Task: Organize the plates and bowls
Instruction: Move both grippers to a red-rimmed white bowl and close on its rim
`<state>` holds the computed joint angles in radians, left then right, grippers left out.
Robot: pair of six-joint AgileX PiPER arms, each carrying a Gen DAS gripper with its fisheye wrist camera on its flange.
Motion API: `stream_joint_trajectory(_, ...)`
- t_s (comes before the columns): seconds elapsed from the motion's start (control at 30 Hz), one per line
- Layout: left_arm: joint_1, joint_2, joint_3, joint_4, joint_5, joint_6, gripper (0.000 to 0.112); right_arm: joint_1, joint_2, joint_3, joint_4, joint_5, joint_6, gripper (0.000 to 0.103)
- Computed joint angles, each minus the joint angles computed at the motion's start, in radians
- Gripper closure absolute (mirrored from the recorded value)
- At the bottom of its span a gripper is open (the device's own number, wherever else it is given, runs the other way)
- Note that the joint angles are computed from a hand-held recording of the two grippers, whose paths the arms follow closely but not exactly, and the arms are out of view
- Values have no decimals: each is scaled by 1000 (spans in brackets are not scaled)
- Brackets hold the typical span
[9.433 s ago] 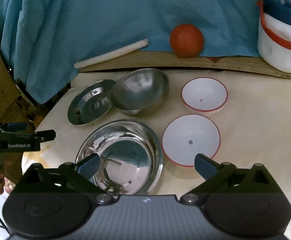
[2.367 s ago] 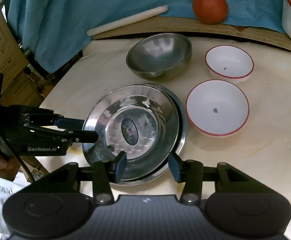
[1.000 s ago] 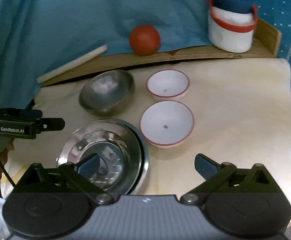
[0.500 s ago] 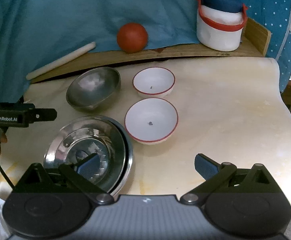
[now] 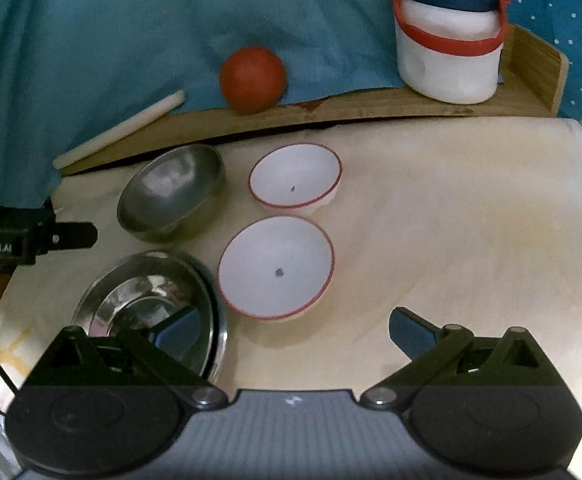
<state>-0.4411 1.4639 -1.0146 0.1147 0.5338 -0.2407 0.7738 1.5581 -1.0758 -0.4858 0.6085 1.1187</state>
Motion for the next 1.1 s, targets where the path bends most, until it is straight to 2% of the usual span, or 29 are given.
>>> stream_joint_trajectory(0.03, -15, 3, -8, 28, 9, -31, 10, -7, 4, -4, -7, 6, 15, 0)
stream_joint_trajectory(0.27, -105, 38, -67, 178, 83, -212, 10, -115, -13, 44, 104, -121, -161, 0)
stream_joint_trajectory(0.5, -190, 102, -158, 248, 127, -238, 10, -207, -5, 78, 248, -196, -309, 1)
stream_joint_trajectory(0.7, -229, 156, -220, 145, 103, -104, 10, -253, -23, 123, 340, -234, -403, 2)
stream_joint_trajectory(0.77, -224, 180, -238, 67, 97, -40, 11, -263, -35, 140, 344, -245, -404, 3)
stream_joint_trajectory(0.93, -192, 240, -273, -154, 86, 103, 18, -292, -68, 190, 360, -278, -413, 7)
stream_joint_trajectory(1.0, -192, 263, -290, -177, 94, 119, 22, -310, -74, 201, 431, -290, -482, 12)
stream_joint_trajectory(1.1, -192, 300, -316, -207, 105, 143, 26, -325, -73, 208, 518, -305, -579, 12)
